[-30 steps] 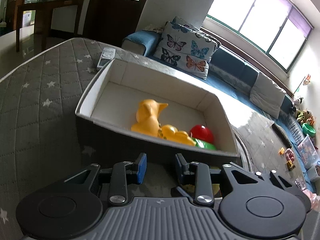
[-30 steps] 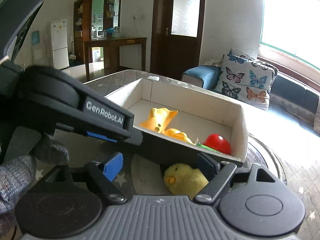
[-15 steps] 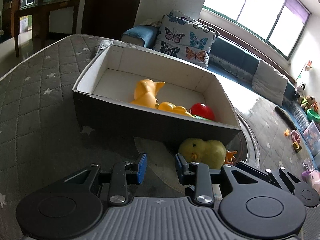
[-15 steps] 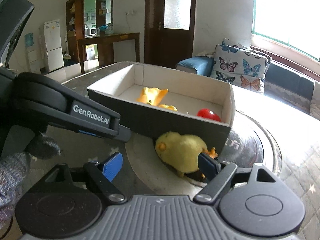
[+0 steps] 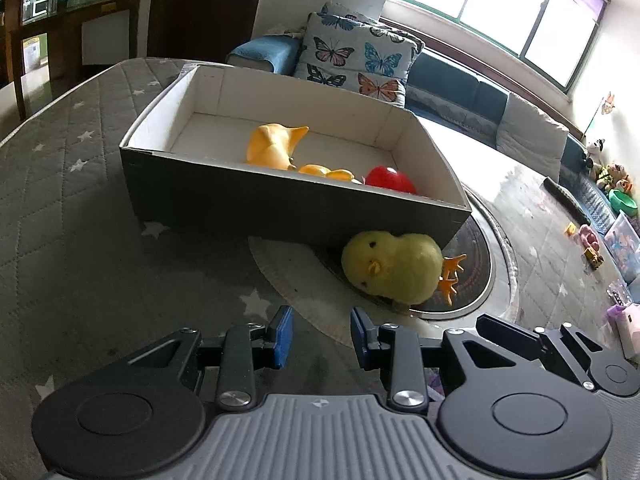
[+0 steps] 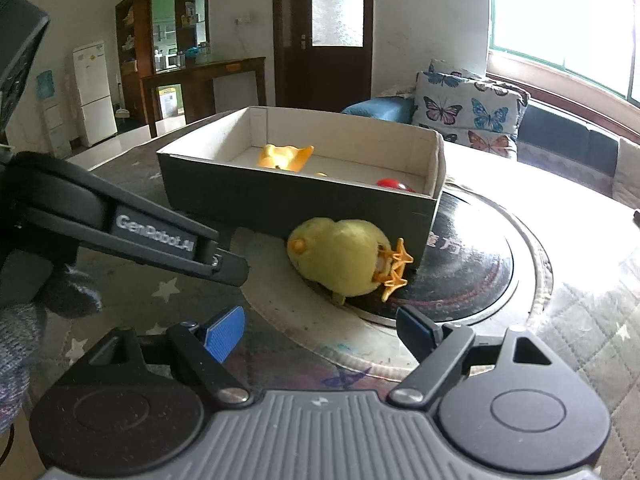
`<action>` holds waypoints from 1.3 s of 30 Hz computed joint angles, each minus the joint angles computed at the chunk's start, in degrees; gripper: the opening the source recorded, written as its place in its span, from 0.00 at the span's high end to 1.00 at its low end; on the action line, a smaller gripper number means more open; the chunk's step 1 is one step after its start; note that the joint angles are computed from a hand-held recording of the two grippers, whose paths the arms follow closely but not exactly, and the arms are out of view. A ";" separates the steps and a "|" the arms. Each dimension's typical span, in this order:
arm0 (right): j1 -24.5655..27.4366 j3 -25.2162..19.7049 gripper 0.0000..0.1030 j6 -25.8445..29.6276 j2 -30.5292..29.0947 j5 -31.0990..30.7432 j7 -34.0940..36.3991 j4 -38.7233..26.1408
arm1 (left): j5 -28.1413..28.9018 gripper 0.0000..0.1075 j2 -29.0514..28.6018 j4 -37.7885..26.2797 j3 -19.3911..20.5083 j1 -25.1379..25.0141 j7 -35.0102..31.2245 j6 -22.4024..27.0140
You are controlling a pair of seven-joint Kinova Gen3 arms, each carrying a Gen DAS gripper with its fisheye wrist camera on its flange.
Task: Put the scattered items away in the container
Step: 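Move the right tool toward the fluffy yellow chick beside the box, then close the right gripper on the fluffy chick's orange feet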
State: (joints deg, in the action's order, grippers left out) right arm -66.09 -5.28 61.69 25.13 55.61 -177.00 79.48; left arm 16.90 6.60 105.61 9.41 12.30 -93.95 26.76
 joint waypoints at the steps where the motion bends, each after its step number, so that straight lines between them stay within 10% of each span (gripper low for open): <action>1: 0.07 0.09 0.17 0.01 -0.03 0.05 -0.18 0.12 | 0.89 0.68 0.04 -0.08 0.17 -0.39 -0.81 0.01; 26: 7.53 1.42 0.11 -16.89 -2.51 1.59 -2.88 7.84 | 11.45 0.68 5.68 -6.88 1.37 -4.93 -8.74 3.88; 39: 5.34 0.13 0.10 -14.86 -2.89 1.96 0.58 6.39 | 12.69 0.68 6.10 -7.35 1.63 -5.96 -9.64 4.63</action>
